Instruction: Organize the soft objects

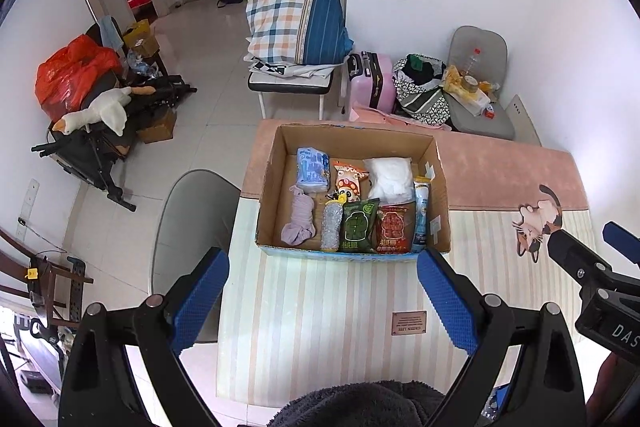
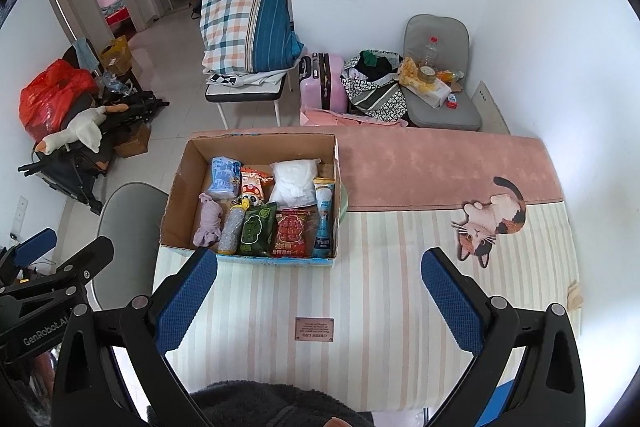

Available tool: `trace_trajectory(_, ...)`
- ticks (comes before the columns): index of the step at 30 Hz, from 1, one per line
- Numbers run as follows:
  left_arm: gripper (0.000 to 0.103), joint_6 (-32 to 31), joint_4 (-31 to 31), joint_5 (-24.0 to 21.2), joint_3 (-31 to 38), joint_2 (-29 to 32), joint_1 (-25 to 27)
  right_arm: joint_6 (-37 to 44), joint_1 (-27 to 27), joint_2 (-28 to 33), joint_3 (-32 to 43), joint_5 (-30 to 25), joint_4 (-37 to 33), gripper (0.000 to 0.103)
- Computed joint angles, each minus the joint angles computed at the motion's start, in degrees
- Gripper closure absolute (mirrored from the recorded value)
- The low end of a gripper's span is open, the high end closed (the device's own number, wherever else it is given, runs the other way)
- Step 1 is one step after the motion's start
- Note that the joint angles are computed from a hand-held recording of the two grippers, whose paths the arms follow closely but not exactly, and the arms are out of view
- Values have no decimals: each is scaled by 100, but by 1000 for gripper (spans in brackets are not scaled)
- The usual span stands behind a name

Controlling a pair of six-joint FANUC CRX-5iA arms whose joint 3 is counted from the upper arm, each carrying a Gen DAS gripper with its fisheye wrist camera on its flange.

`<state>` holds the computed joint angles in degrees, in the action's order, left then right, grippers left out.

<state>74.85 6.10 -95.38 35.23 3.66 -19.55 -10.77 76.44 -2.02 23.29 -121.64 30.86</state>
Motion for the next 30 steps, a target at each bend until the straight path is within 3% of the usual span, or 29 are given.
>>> trace_trajectory(30,7,61,-46,4,44,0,-46,107,-11,124,177,-100,43,0)
